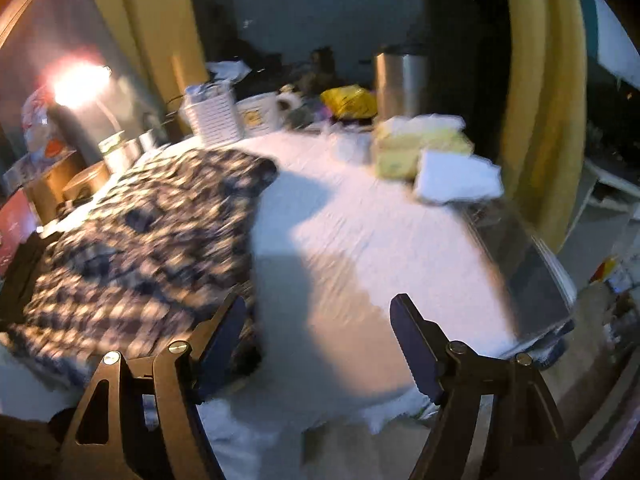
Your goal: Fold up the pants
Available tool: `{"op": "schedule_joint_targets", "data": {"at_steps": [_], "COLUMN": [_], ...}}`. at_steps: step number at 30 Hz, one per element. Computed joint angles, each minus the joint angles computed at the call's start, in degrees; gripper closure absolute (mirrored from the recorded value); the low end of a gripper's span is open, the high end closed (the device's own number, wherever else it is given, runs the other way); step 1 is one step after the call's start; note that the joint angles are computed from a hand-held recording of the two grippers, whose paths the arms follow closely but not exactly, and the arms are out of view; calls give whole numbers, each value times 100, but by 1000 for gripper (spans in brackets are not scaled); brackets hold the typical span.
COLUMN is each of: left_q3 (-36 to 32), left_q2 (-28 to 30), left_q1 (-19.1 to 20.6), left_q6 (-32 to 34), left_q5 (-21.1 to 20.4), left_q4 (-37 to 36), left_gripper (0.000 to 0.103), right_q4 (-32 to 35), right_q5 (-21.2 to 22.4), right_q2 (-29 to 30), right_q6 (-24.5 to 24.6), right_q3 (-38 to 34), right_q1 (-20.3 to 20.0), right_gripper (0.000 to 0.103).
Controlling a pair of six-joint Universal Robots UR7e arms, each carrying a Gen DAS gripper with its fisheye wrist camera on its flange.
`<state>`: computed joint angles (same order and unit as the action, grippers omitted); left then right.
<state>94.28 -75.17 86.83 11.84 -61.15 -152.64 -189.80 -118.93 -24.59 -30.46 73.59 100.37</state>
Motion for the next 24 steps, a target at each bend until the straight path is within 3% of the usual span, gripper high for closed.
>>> {"op": "schedule_joint_targets", "data": {"at_steps": [6,11,15,18,20,22,24], "left_q3": [-844,-2160,-3083,-3678,-3916,-3964,-3916], "left_q2": [684,1663,2303,2648,2777,2805,2783], "left_q1": [-89,-12,20,128,181,200,215], "left_q6": [585,858,812,612,444,414,357], "left_q5": [78,-359,-186,-192,-191,-269,-339], "left_q4": [-594,-96,414,809,1021,1092,1021], "left_gripper": [42,42,42,64,69,91,95], "right_q4": [813,1871,2535,2994,3336,3532,3633], "right_q5": [-157,-103,-119,-153,-180,-237,-250], "right_q2": [671,1537,2149,2546,2783,2932,2966], "right_q6": [-284,-547,-762,-807,-779,-755,-686], "right_q3": [-1429,-3139,-4370,-5200,-5707,-6003,-6055], "right_q1": [72,164,237,252,240,231,212], "right_gripper": [27,27,27,27,27,27,27]}}
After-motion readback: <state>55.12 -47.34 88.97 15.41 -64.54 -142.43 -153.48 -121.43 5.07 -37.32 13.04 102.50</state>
